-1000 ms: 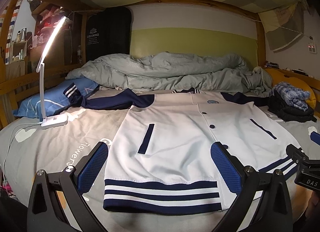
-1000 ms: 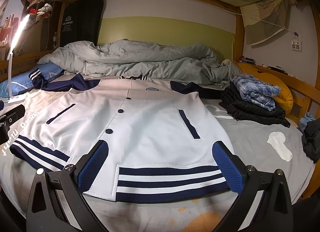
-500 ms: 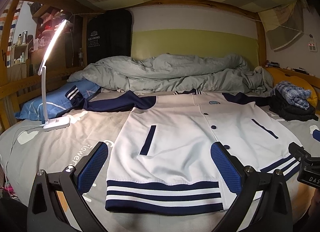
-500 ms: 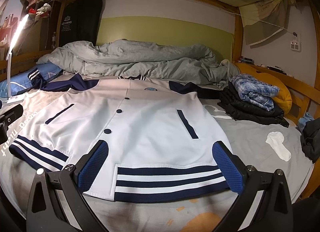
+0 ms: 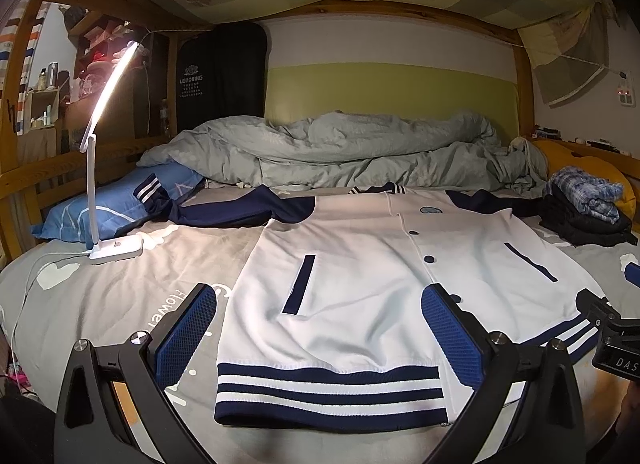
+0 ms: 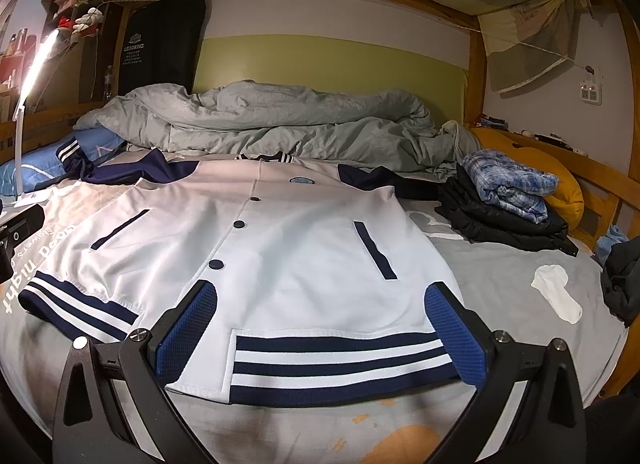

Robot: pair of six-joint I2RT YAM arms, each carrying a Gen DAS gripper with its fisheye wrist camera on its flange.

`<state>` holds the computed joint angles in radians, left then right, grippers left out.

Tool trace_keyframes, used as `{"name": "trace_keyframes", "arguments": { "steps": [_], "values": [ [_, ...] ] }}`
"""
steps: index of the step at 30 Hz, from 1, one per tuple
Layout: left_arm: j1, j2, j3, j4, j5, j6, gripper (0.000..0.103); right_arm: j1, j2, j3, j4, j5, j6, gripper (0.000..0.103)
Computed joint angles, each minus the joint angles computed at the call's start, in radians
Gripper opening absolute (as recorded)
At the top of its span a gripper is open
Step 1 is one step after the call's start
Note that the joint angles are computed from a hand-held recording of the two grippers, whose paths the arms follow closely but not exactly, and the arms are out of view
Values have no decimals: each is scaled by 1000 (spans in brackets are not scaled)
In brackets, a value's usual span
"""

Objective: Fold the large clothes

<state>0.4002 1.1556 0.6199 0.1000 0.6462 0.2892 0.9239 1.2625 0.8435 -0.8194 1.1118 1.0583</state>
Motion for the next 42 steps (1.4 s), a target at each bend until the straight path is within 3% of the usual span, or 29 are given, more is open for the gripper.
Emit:
{"name": "trace_keyframes", "arguments": {
  "steps": [15, 22, 25, 30, 34, 42],
  "values": [
    [14, -6, 23, -26, 13, -18, 103, -15, 11, -1, 12, -11, -11, 103],
    [-21, -16, -25, 86, -71, -57, 103, -27, 10, -18, 76, -54, -54, 103],
    [-27, -27, -42, 121, -87, -54, 103, -23, 29, -6, 48, -30, -36, 103],
    [15, -24, -28, 101, -18, -59, 103, -63, -29, -50, 94, -85, -26, 103],
    [38, -14, -11, 83, 17, -65, 103, -64, -26, -41, 51, -47, 25, 103],
    [74, -6, 13, 28, 90, -46, 103, -54, 12, -8, 56, -28, -14, 103]
  ]
}}
